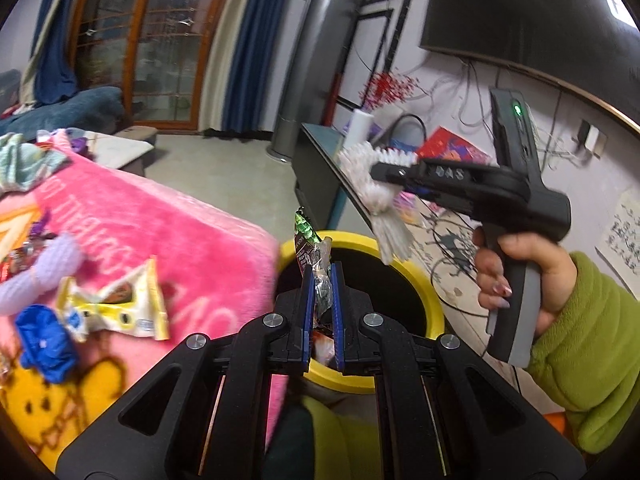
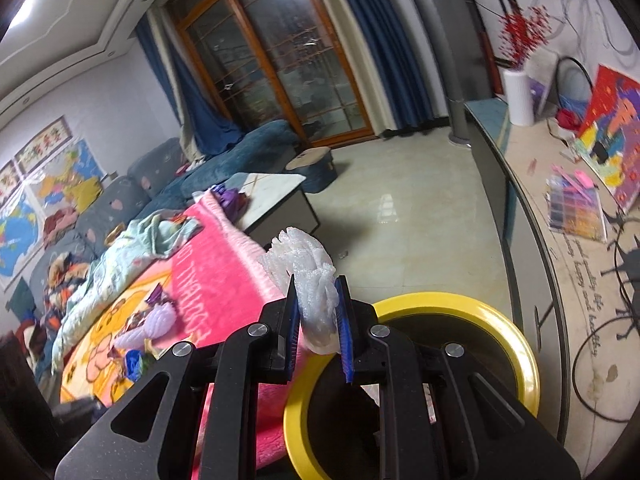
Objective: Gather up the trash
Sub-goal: 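Carry the wrapper and mesh net to the yellow bin and release both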
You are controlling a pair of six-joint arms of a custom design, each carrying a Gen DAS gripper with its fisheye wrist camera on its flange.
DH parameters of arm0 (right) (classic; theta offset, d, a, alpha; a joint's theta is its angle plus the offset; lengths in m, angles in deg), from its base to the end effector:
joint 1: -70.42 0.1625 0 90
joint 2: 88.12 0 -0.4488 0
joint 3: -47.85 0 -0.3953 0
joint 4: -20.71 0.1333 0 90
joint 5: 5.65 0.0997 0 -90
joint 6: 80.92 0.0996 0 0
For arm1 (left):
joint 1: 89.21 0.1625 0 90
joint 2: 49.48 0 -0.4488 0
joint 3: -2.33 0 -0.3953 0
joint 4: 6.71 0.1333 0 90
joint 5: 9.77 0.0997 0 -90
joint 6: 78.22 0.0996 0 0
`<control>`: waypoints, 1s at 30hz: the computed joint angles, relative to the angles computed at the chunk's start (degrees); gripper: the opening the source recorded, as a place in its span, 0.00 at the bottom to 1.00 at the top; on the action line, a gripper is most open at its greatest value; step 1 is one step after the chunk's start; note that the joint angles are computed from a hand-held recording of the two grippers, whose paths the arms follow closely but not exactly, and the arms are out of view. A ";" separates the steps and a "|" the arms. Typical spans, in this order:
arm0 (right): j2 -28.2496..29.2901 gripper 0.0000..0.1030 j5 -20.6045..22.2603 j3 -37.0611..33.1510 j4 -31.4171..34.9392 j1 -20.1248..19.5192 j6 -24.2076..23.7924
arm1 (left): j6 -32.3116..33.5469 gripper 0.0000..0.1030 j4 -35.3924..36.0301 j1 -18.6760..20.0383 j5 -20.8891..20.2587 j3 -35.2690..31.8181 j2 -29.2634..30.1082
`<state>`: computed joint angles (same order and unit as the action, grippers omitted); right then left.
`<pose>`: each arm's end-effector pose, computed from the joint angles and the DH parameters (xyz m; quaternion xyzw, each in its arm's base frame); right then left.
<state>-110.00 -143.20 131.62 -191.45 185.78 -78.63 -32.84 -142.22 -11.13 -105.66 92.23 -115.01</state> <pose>0.3584 -0.6165 0.0343 -0.0400 -0.8159 0.5294 0.2288 -0.0189 -0.6856 0.3514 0.4790 0.8570 -0.1900 0.0044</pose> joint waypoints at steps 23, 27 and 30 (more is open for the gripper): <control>-3.81 0.26 -0.71 6.21 2.91 -3.63 11.39 | 1.71 0.05 1.09 -2.71 3.89 2.21 5.20; -3.92 0.30 -1.12 6.46 2.89 -3.78 12.00 | 0.80 0.34 1.14 -2.62 3.95 1.71 5.63; -3.86 0.34 -1.69 6.40 2.99 -3.73 12.15 | 0.13 0.47 0.76 -2.47 3.87 1.49 5.68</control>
